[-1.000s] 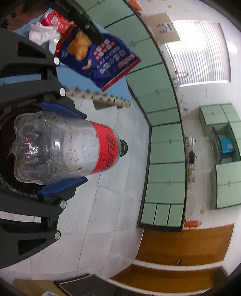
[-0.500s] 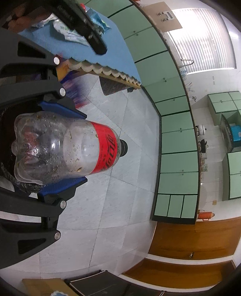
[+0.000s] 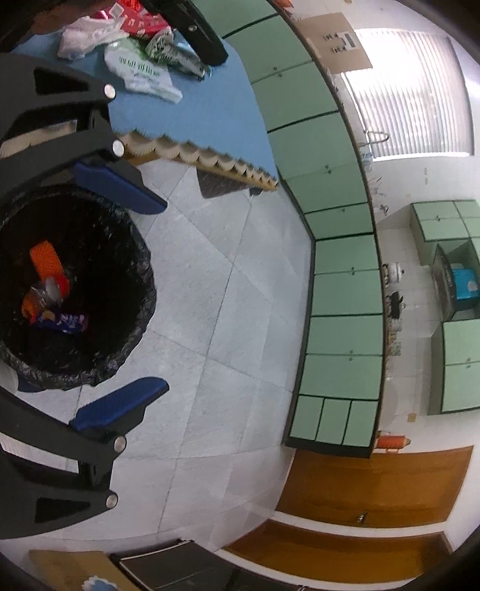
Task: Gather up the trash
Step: 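Move both tools back over the trash on the mat, then grasp the milk carton with the right tool and lift it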
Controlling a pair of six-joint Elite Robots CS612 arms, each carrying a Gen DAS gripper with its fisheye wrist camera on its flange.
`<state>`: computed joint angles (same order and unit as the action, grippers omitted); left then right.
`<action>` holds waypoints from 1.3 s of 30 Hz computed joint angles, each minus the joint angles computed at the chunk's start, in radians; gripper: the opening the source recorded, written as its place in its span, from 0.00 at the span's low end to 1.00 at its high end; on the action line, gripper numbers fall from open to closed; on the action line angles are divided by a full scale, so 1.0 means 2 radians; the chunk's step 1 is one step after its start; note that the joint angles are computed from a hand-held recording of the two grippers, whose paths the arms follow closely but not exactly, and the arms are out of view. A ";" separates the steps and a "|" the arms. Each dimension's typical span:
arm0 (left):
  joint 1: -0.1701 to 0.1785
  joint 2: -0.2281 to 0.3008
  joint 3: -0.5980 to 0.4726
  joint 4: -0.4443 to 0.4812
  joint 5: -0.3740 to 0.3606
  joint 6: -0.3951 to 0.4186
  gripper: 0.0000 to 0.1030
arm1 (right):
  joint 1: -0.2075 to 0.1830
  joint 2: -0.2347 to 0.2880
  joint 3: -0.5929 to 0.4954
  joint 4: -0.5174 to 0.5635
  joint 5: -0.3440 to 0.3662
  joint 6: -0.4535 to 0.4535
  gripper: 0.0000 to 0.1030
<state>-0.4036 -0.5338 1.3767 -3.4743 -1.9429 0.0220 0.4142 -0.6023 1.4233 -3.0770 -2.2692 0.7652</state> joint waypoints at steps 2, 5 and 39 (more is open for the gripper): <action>0.007 -0.004 0.007 -0.013 0.017 -0.005 0.55 | 0.004 0.005 -0.011 -0.007 0.001 -0.013 0.89; 0.018 -0.010 0.016 -0.024 0.045 -0.012 0.57 | 0.009 0.016 -0.038 -0.017 0.007 -0.038 0.91; 0.093 -0.004 -0.007 0.011 0.157 -0.055 0.61 | 0.039 0.263 -0.562 0.235 0.113 -0.175 0.83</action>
<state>-0.2178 -0.5423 1.3620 -3.4514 -1.6296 -0.0888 0.4926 -0.0758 0.2987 -2.6072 -2.0426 0.4148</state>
